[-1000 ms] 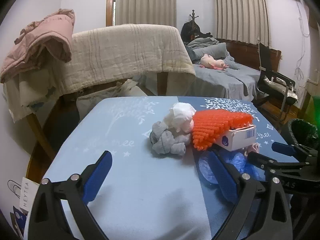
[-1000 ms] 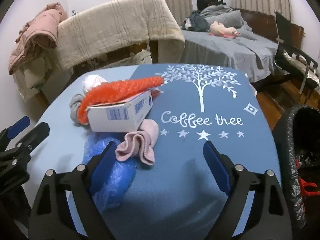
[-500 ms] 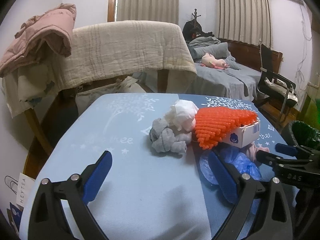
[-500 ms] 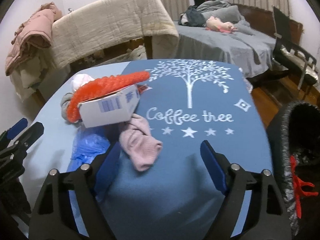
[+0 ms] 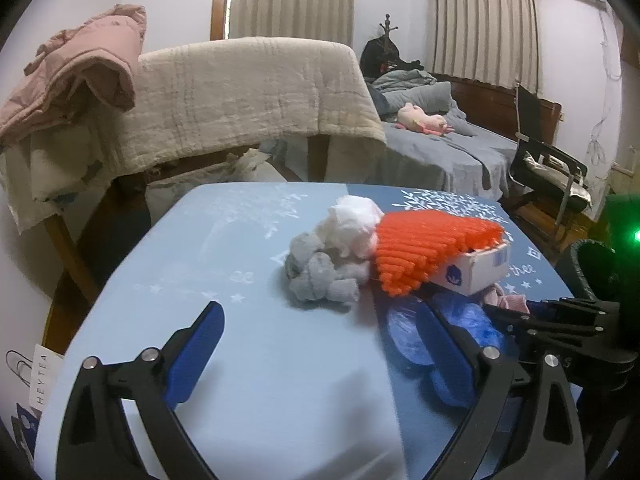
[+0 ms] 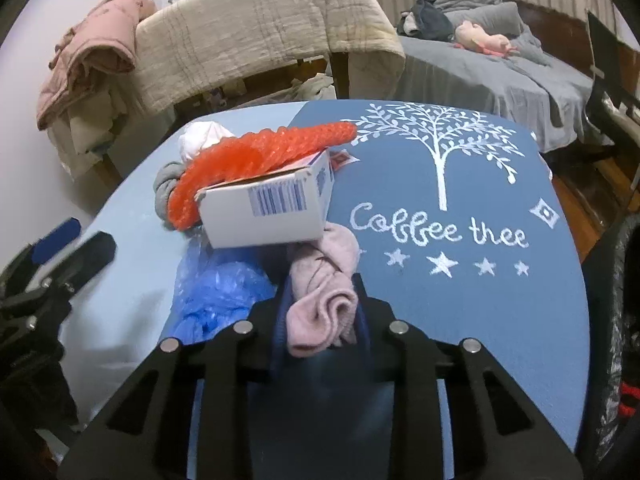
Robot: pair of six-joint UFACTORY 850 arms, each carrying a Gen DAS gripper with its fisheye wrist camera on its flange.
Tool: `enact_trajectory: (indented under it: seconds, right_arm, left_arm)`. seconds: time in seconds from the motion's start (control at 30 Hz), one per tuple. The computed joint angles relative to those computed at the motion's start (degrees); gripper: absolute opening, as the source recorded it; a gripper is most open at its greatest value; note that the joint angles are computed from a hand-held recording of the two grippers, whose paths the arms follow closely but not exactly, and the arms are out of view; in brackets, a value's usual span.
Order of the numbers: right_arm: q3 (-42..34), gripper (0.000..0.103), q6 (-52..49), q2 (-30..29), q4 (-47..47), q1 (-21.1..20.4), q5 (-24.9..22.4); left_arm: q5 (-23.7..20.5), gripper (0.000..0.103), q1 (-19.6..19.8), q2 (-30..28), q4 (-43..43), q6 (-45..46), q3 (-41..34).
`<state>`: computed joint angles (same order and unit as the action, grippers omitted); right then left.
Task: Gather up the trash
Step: 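Grasp the pink cloth with the right gripper while the left grasps the blue plastic bag, then carry the pink cloth and blue bag over the bin and open both grippers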
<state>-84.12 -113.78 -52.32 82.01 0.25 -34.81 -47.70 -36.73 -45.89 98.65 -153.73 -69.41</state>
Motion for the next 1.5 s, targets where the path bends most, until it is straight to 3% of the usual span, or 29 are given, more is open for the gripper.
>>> enact_trajectory:
  seconds: [0.57,0.83,0.97,1.03,1.1,1.33,1.5]
  right_arm:
    - [3.17,0.027,-5.53,2.14,5.71,-5.59,0.85]
    - [4.19,0.027,-7.01,2.69,6.66,-6.17,0.52]
    - [4.57,0.027,-7.5,3.02,7.1,-6.39,0.38]
    - [4.9,0.027,-7.73,3.27,7.3,-6.6,0.26]
    - [5.32,0.027,-8.07,3.6,7.53,-6.92,0.12]
    - [7.07,0.027,-9.26,5.41,8.93,-8.57,-0.93]
    - [8.46,0.027,-10.31,6.88,10.18,-10.1,-2.18]
  left_arm:
    - [9.36,0.094,-0.42,-5.32,-0.7,6.91,-9.42]
    - [16.65,0.085,1.26,-6.91,-0.56,6.12,-11.89]
    - [20.07,0.073,1.81,-7.66,0.47,6.14,-13.15]
    - [21.52,0.06,1.9,-7.86,3.15,4.66,-13.33]
    - [22.68,0.041,1.91,-7.94,7.22,1.74,-13.4]
    - [18.95,0.034,0.24,-6.73,8.41,-1.46,-12.12]
    - [16.13,0.033,-1.84,-4.85,6.52,1.87,-11.06]
